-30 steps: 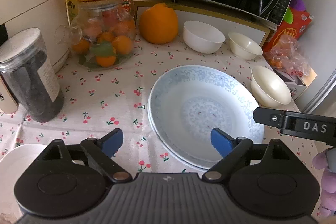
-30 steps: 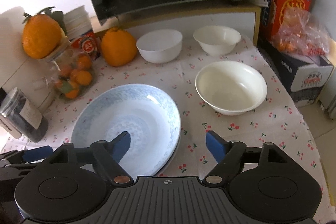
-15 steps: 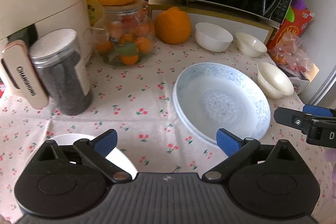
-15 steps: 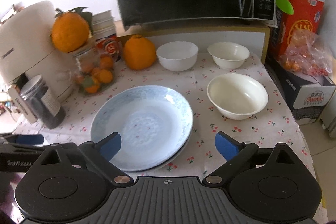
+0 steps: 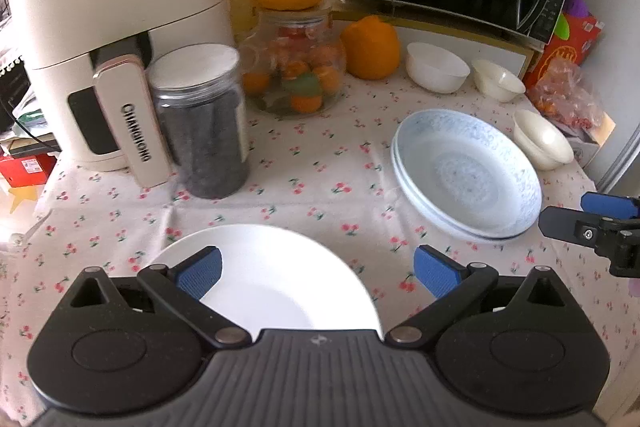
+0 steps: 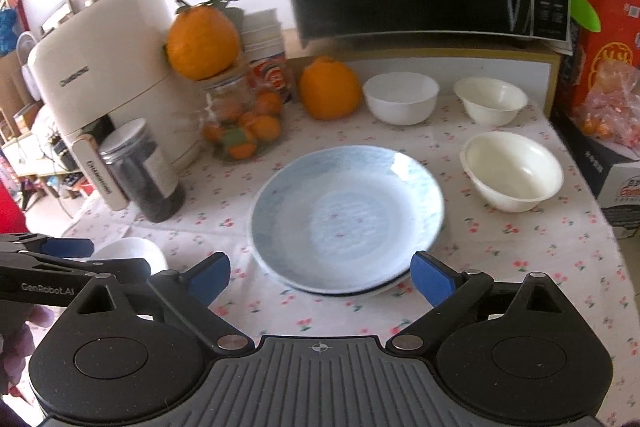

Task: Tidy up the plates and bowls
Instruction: 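Move both grippers to the rim of the white plate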

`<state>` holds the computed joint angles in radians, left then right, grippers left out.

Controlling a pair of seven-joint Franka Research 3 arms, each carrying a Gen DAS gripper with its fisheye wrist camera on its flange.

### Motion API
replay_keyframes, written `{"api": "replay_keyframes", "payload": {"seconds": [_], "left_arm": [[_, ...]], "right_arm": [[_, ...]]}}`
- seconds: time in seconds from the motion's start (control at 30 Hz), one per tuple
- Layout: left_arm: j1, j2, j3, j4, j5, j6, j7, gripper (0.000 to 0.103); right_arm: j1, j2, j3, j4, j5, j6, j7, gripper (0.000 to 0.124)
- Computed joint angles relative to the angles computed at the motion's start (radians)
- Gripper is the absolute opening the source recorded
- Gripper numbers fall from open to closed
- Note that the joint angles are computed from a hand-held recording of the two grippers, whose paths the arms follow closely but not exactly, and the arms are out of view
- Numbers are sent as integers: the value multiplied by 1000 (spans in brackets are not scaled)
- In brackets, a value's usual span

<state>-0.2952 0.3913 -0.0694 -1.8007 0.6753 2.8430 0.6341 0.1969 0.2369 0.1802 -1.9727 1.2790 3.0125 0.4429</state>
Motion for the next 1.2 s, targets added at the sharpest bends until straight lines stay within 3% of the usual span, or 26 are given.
{"api": "replay_keyframes", "payload": {"seconds": [0.4,0.83,1.03,1.2], "left_arm": [[69,-83,-13,-132,-20,20,85,102],[162,-127,-54,-224,-193,20,237,99],[192,-126,-83,-217,-313,-66,322,85],[219,-124,-107,-218,-436,-99,390,74]], "right_arm": [[54,-10,21,-30,-48,-25,22,98],[96,18,29,-32,-223,-71,213,98],[101,42,36,-20,-297,-112,316,98],[96,47,52,-16,-296,-158,320,98]]}}
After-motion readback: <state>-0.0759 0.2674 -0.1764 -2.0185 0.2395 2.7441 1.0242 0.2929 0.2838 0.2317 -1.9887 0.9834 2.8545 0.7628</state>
